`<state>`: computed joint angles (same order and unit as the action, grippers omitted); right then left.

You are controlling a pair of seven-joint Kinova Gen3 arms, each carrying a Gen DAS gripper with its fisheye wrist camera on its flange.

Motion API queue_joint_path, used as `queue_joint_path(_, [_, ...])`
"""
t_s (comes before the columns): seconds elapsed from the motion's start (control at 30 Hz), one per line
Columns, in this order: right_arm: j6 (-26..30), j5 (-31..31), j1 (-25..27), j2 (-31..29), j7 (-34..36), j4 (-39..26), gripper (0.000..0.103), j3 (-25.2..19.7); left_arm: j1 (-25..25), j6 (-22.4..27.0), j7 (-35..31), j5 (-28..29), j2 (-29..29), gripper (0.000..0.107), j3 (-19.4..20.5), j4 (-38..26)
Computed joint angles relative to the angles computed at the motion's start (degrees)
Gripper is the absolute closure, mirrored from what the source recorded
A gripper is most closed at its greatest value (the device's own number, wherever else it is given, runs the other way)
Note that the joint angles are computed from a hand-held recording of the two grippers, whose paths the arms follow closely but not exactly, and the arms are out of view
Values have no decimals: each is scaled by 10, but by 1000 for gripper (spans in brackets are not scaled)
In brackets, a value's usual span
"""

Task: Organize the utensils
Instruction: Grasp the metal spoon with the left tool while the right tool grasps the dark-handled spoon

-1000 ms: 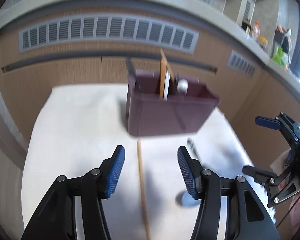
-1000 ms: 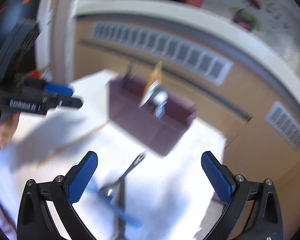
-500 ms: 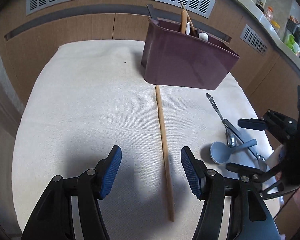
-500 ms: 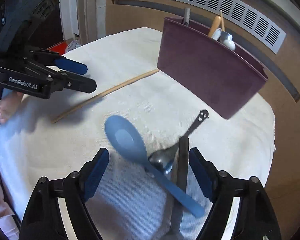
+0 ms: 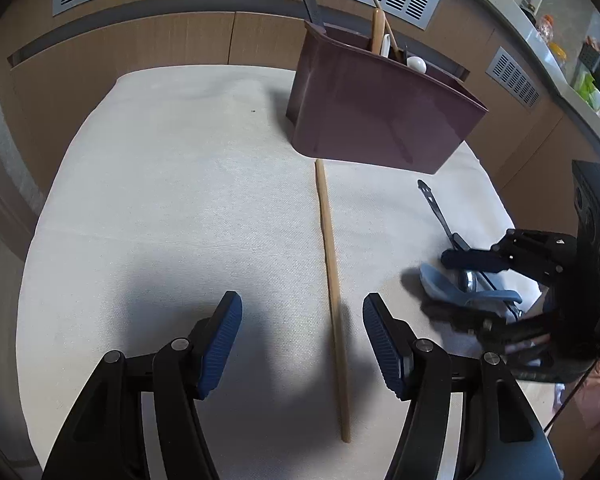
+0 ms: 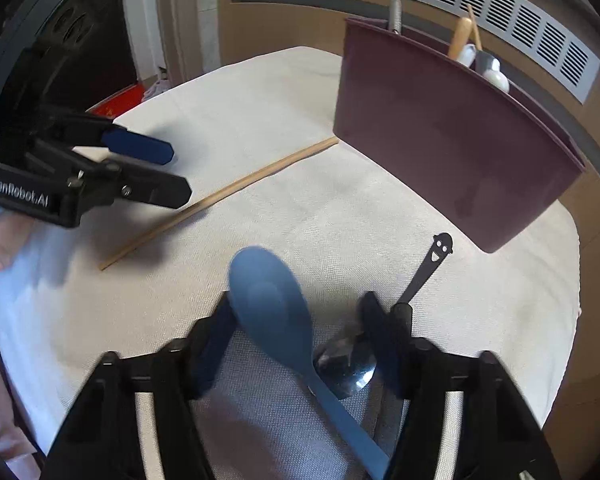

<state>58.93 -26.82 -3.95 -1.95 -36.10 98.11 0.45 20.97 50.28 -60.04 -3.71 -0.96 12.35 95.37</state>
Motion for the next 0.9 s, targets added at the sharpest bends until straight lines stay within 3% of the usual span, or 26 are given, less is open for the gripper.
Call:
queue_joint_path(0.07, [19, -6, 6, 9, -18, -14, 79, 5, 2, 6, 0, -1, 4, 44, 1, -5])
queue_joint_path(0.2, [23, -38, 29, 1, -37, -22, 79, 22, 6, 12, -2, 1, 10, 44, 3, -13])
queue_joint_path(0.3, [61, -65, 57, 11, -57, -56, 79, 42, 12, 18, -8, 2, 18, 44, 4, -23])
queue_joint_path(0.33, [65, -68, 66, 13, -66, -64, 85, 47, 14, 28, -9, 4, 23, 44, 5, -33])
queue_joint_path(0.37, [65, -61, 74, 16, -78, -72, 98, 49, 18, 30, -10, 2, 27, 44, 6, -38])
queue_joint_path(0.67, [40, -26, 107, 42, -121, -72, 97, 43, 75, 35, -42, -24, 77, 44, 21, -101])
queue_joint_path(0.9, [106, -86, 140, 4, -20, -27, 91, 61, 128, 52, -35, -62, 111, 44, 11, -140])
